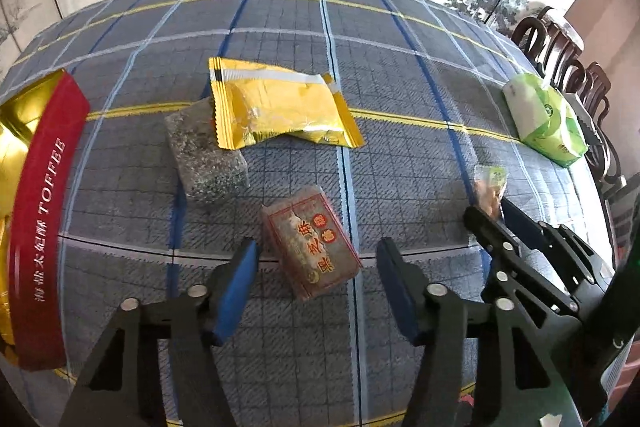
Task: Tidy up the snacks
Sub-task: 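Grasp the brown printed cake box with the left gripper while the right holds the peanut bag, then carry the brown cake box into the gold tin and open the left gripper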
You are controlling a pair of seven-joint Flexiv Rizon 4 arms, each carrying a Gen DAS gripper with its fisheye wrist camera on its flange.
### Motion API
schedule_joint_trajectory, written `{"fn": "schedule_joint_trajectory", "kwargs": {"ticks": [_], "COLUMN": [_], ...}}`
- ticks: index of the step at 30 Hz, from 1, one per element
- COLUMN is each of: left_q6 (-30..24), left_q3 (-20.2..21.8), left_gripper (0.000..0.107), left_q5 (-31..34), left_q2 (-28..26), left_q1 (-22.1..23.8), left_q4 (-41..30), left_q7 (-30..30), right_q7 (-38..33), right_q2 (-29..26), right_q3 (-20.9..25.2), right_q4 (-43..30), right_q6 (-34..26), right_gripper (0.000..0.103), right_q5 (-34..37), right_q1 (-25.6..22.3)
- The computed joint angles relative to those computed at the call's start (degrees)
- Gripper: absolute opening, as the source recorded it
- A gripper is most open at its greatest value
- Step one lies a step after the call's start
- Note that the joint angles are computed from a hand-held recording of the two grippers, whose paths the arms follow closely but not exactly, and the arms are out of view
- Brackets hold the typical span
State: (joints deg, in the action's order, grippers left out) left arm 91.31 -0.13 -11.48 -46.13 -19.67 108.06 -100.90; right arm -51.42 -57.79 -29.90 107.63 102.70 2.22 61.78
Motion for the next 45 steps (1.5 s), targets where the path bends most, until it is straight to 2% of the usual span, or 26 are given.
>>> {"fn": "schedule_joint_trajectory", "kwargs": {"ticks": [1, 8, 27, 36, 45], "left_q6": [-0.31, 0.55, 4.4, 7.23, 9.96], "left_q3": [0.03, 0.4, -2.41, -0.63, 5.37], "left_gripper": [0.044, 0.034, 0.032, 0.032, 0.032], "left_q5": [0.08, 1.47, 2.73, 3.03, 1.55], "left_q2": [-0.07, 0.09, 4.84, 10.56, 15.4], "left_q1": [0.04, 0.17, 3.14, 3.66, 4.3], "left_q4": [-0.08, 0.59, 8.44, 14.55, 20.07], "left_q7": [0.15, 2.17, 7.53, 8.97, 9.95], "right_q7": [-0.01, -0.06, 0.14, 0.12, 0.09], "right_q2": [0.01, 0.1, -0.05, -0.02, 0.0], "right_q3": [-0.01, -0.02, -0.1, -0.2, -0.36], "right_q4": [0.0, 0.11, -0.01, 0.05, 0.09], "right_q6": [-0.01, -0.01, -0.14, -0.2, -0.32], "right_gripper": [0.031, 0.031, 0.031, 0.031, 0.031], "right_q5": [0.0, 0.06, -0.06, -0.09, -0.15], "right_q1": [0.0, -0.02, 0.02, 0.09, 0.19]}}
